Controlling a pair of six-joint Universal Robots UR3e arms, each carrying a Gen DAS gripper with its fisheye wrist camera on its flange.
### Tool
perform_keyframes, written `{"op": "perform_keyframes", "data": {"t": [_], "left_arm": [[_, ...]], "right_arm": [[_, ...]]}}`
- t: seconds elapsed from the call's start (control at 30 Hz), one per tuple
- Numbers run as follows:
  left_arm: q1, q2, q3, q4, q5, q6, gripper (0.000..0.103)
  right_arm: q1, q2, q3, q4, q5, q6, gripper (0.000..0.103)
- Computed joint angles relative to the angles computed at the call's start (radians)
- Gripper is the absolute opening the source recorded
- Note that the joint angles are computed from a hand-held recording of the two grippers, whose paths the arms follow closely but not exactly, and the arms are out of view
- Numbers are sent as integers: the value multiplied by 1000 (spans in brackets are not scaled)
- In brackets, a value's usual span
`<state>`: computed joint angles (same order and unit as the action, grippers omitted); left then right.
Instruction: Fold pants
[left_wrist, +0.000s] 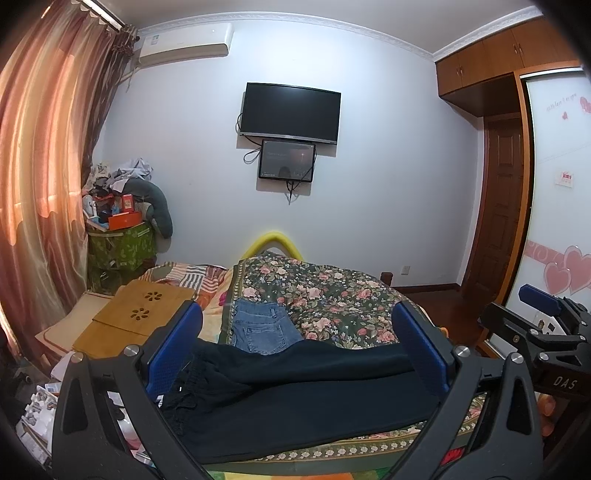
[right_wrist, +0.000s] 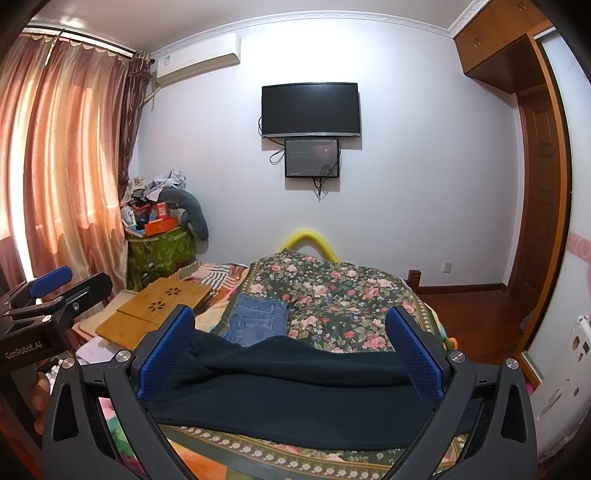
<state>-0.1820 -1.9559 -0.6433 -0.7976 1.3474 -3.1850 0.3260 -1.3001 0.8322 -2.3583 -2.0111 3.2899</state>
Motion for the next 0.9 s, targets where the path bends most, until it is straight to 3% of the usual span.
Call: {"op": "perform_keyframes", "data": {"t": [0.9], "left_arm": [[19, -12, 17, -25, -12, -6, 103]], "right_arm": [[1, 4, -13, 11, -8, -7, 103]]}}
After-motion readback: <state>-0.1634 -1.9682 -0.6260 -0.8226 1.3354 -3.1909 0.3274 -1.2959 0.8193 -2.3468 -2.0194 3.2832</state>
